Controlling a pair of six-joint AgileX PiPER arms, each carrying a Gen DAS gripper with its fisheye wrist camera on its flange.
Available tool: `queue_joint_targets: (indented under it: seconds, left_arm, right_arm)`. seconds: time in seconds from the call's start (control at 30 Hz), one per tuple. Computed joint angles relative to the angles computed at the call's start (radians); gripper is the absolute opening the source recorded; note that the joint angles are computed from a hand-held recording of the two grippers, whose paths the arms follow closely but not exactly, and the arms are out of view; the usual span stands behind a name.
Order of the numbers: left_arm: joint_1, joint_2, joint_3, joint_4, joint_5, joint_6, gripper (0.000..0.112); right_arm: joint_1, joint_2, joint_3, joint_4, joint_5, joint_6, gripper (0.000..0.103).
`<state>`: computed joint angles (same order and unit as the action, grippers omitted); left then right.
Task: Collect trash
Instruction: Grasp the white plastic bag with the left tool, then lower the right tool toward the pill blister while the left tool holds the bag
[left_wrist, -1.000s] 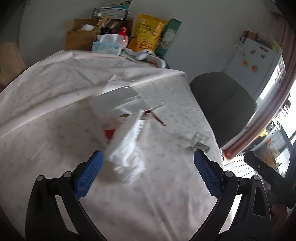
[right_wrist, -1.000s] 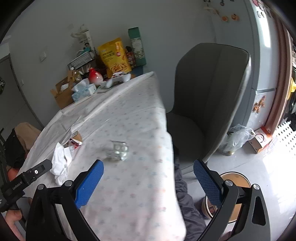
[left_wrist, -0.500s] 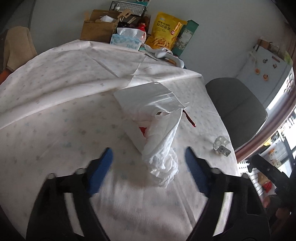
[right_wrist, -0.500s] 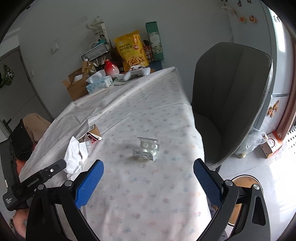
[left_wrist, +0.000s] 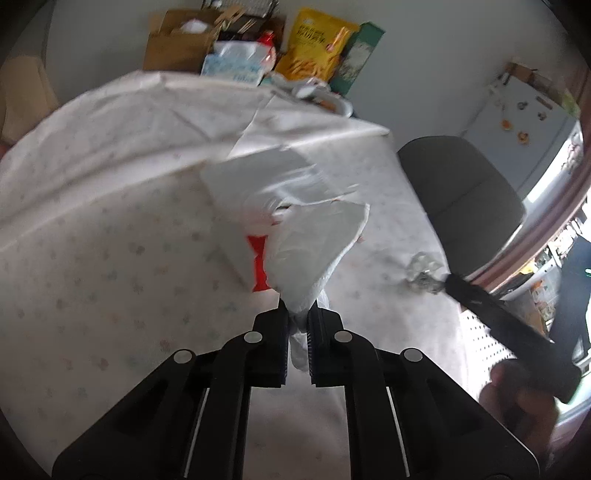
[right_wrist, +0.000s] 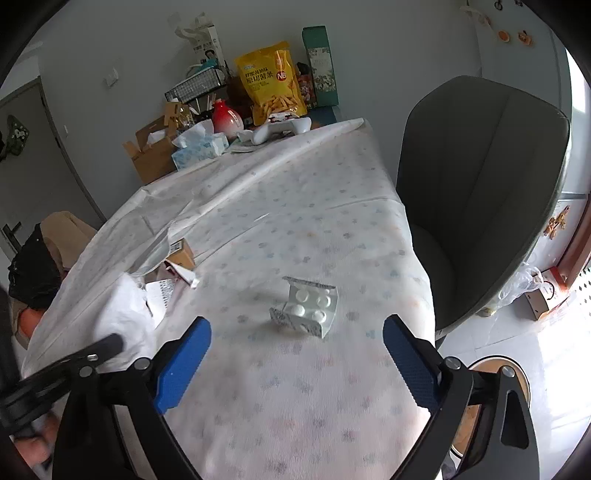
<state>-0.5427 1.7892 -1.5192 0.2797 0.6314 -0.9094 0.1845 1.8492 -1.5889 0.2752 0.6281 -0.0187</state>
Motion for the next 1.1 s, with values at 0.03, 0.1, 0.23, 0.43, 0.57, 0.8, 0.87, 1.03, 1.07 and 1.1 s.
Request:
queue_joint_targets:
  seconds: [0.03, 0.1, 0.23, 0.43, 0.57, 0.8, 0.87, 1.03, 1.07, 1.1]
  left_arm:
    - [-0.005, -0.009, -0.001, 0.014, 0.001, -0.009, 0.009]
    - [-0.02, -0.024, -0.004, 0.079, 0.013, -0.059, 0.009]
    - [-0.022, -0.04, -0.005, 0.143, 0.024, -0.122, 0.009]
    - [-0.02, -0.049, -0.009, 0.166, 0.032, -0.148, 0.009]
    - [-0.039, -0.032, -0.041, 0.165, 0.032, -0.134, 0.009]
    - [-0.068, 0.03, -0.126, 0.118, 0.039, -0.073, 0.009]
    - [-0.074, 0.046, -0.151, 0.114, 0.047, -0.063, 0.009]
    - [-0.076, 0.071, -0.184, 0.112, 0.06, -0.057, 0.009]
    - [-0.072, 0.077, -0.189, 0.107, 0.062, -0.054, 0.009]
    - [-0.071, 0.083, -0.195, 0.104, 0.065, -0.052, 0.009]
  right_arm:
    - [0.003, 0.018, -0.019, -0.011, 0.008, 0.012, 0.088]
    - [0.009, 0.043, -0.047, -0.023, 0.018, 0.028, 0.086]
    - [0.029, 0.097, -0.105, -0.07, 0.045, 0.059, 0.073]
    - [-0.008, 0.081, -0.095, 0.075, 0.114, -0.075, 0.007]
    - [-0.036, 0.023, -0.019, 0.151, 0.098, -0.146, 0.003]
    - [-0.051, -0.04, 0.03, 0.164, 0.08, -0.202, 0.002]
    - [-0.055, -0.042, 0.026, 0.139, 0.079, -0.172, 0.007]
    - [-0.045, -0.028, 0.02, 0.047, 0.027, -0.08, 0.071]
    - [-0.042, -0.007, -0.003, 0.043, 0.039, -0.072, 0.071]
    - [-0.035, 0.019, -0.034, 0.022, 0.053, -0.046, 0.071]
